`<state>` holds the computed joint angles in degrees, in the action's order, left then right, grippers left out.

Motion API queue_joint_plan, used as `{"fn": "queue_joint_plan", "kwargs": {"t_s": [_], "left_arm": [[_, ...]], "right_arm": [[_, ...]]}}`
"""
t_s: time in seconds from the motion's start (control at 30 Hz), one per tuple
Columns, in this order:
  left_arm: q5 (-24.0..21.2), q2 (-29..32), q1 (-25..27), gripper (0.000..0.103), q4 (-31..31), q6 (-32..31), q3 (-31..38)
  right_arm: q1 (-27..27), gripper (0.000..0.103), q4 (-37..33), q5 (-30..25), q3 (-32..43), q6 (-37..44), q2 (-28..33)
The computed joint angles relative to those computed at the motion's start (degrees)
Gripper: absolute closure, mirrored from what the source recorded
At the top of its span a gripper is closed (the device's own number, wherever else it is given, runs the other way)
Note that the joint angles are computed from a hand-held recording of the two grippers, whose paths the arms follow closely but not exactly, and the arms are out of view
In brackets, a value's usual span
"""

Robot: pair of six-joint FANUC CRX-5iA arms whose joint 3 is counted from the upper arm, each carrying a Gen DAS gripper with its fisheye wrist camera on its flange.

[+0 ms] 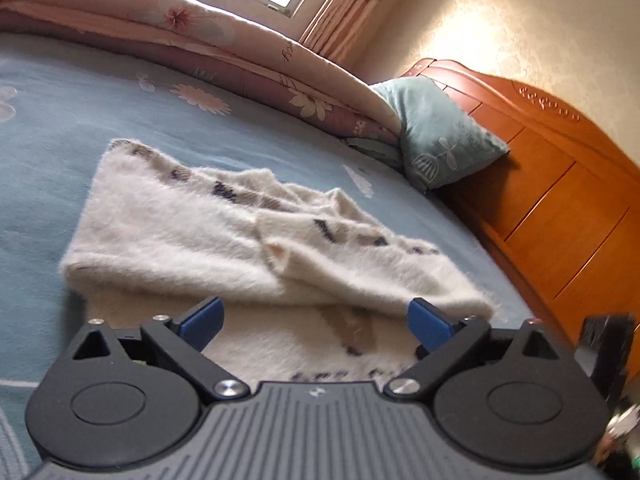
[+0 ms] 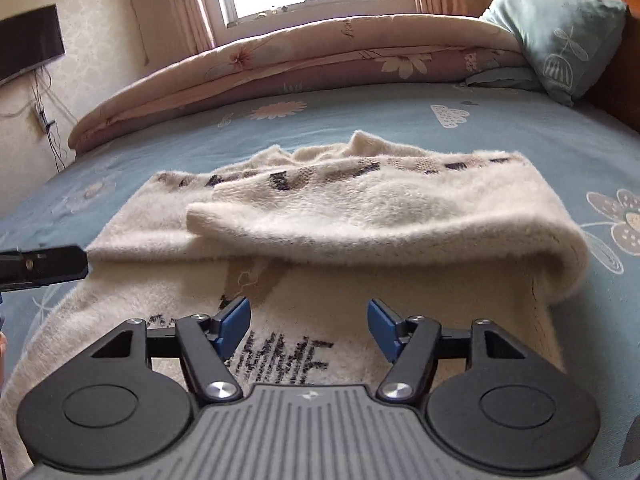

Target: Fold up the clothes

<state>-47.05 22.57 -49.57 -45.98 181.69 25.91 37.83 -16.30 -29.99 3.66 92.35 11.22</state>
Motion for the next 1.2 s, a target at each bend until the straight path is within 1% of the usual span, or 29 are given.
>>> {"fn": "queue_joint_plan", "kwargs": {"t_s": [0.03,0.07,0.1,0.13,0.17,0.2,0.27,0.37,0.4,0.47,0.5,0.57,0.63,0.67,0.73,0.77,0.83,0.9,0.93,0.97,1.03,1.13,1.17,1.2], "left_arm": [[3.94,0.18,2.19,0.022,2.67,0.16,-0.13],[7.26,0.61,4.23,0.030,5.40,0.15,-0.23],[10.05,1.46,6.15,0.034,8.63,0.87,-0.18],[12.75,2.36,7.96,0.039,11.90,1.46,-0.16],[14.58,3.25,8.92,0.042,13.31,3.48,-0.21],[16.09,4.19,9.78,0.043,14.65,5.51,-0.14],[13.48,6.08,9.57,0.045,14.20,10.84,1.63],[10.52,7.36,8.35,0.044,9.61,17.50,3.30],[10.22,7.62,8.11,0.044,8.10,19.16,3.63],[11.20,8.24,8.74,0.044,8.65,18.69,3.89],[10.51,8.88,9.07,0.044,9.97,18.13,4.56],[10.09,9.87,9.65,0.043,12.61,17.08,5.18],[9.74,9.80,8.57,0.042,9.47,21.35,5.05],[9.45,9.63,8.33,0.042,8.54,22.15,5.08],[8.58,10.49,7.95,0.042,6.56,24.58,6.08],[7.54,11.27,8.03,0.042,6.44,23.70,7.37],[5.38,12.88,8.19,0.046,6.20,21.83,10.05],[1.79,14.59,8.34,0.074,7.30,16.78,13.56],[-0.15,15.40,8.41,0.096,7.97,13.93,15.39],[-1.22,15.50,8.28,0.095,7.70,12.35,16.24],[-1.70,14.97,7.94,0.094,6.41,11.00,16.48],[-3.07,14.34,7.39,0.094,3.91,11.15,16.56],[-3.35,14.12,7.38,0.094,3.57,11.32,16.31],[-3.56,14.15,7.72,0.094,4.63,10.99,15.98]], "right_arm": [[-1.45,0.033,-4.99,-0.51,0.84,3.69,0.13],[-2.60,0.033,-8.29,-1.40,1.81,5.86,0.53],[-3.68,0.033,-11.17,-2.33,2.71,7.72,0.94],[-4.01,0.033,-11.17,-3.01,3.24,7.73,1.20],[-4.32,0.032,-11.48,-2.61,3.02,8.02,0.95],[-5.17,0.029,-13.91,-2.65,3.17,10.53,0.80],[-7.19,0.028,-19.77,-3.35,3.70,16.81,0.83],[-6.76,0.028,-16.50,-1.87,2.77,15.04,0.74],[-7.32,0.028,-18.01,-2.27,3.02,16.30,0.78],[-8.84,0.028,-22.07,-4.09,4.00,19.39,1.03],[-9.39,0.028,-23.50,-4.80,4.36,20.35,1.07],[-9.15,0.028,-23.16,-3.50,3.75,20.24,0.56],[-8.56,0.027,-21.35,-1.98,2.97,19.46,0.06],[-8.46,0.027,-21.01,-1.23,2.56,19.34,-0.22],[-9.20,0.026,-22.37,-1.85,2.94,19.62,-0.04],[-9.65,0.026,-23.13,-2.40,3.27,19.55,0.17],[-9.99,0.026,-23.10,-3.17,3.50,18.50,0.39],[-9.91,0.026,-22.72,-2.53,3.11,18.81,0.15],[-9.85,0.026,-22.35,-2.33,2.99,19.04,0.05],[-9.74,0.026,-21.88,-1.79,2.80,18.95,-0.06],[-10.00,0.026,-21.75,-1.17,2.67,18.53,-0.19],[-11.58,0.026,-23.56,-2.72,3.79,18.35,0.41],[-12.08,0.026,-23.81,-3.10,4.08,18.20,0.55],[-12.57,0.026,-24.05,-3.47,4.37,18.03,0.70]]}}
